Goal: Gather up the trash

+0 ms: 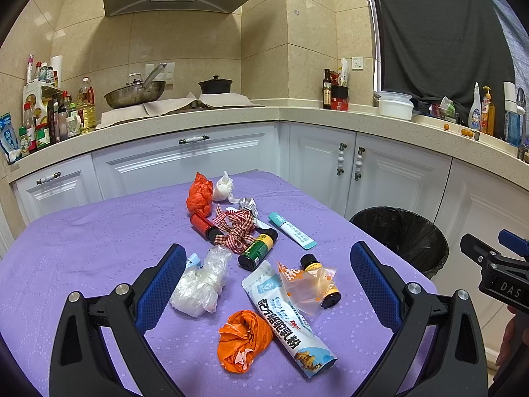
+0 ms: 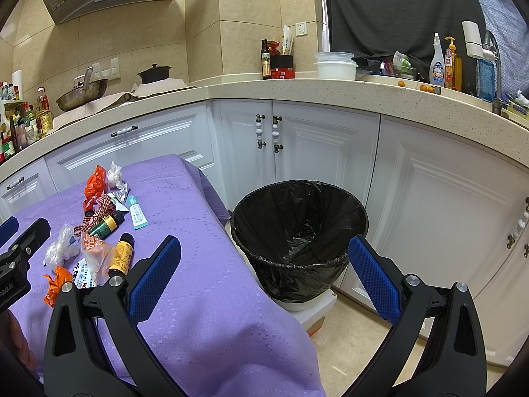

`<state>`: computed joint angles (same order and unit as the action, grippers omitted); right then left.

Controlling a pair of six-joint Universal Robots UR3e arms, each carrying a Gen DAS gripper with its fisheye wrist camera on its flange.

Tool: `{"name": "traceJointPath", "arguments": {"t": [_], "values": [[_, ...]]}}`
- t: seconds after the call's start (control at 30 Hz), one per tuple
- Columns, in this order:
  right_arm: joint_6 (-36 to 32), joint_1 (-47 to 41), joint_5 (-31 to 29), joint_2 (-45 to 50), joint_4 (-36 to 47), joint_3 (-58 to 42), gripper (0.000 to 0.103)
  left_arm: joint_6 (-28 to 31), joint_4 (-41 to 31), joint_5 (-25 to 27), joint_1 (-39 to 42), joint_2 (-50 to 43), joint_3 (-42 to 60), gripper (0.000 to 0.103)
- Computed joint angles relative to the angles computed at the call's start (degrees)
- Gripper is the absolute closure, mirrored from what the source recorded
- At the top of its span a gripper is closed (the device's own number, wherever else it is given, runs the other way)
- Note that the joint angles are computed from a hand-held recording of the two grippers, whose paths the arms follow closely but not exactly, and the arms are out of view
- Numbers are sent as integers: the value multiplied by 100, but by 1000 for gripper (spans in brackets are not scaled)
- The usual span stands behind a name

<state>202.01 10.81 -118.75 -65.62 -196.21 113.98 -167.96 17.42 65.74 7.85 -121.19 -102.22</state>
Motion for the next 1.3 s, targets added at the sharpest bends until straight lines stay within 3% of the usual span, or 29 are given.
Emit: {"name": "traceJointPath", "arguments": {"t": [0.27, 0.63, 0.7, 0.77, 0.93, 1.07, 1.17, 1.3], "values": [[-36, 6, 122, 36, 60, -82, 4, 95, 52, 70, 63, 94, -193, 6], [-334, 292, 875, 579, 80, -734, 5, 333, -127, 203, 639, 162, -465, 7], [-385, 374, 1044, 677, 128, -898, 9, 370, -11, 240, 721, 154, -549, 7], [-456, 477, 1233, 797, 249, -1119, 21, 423, 39, 238, 817, 155, -609, 7], [-658, 755, 1617, 1124, 546, -1659, 28, 568, 21, 159, 1029, 154, -713, 9], [-725, 893, 1711, 1318, 763, -2008, 33, 665, -104, 105, 1118, 157, -763, 28], [-750, 863, 1679, 1401, 1009, -2266, 45, 643, -146, 61, 1187, 140, -771, 29], [-851, 751, 1698, 1641, 1175, -2701, 46, 651, -188, 5, 1228, 137, -757, 34]]}}
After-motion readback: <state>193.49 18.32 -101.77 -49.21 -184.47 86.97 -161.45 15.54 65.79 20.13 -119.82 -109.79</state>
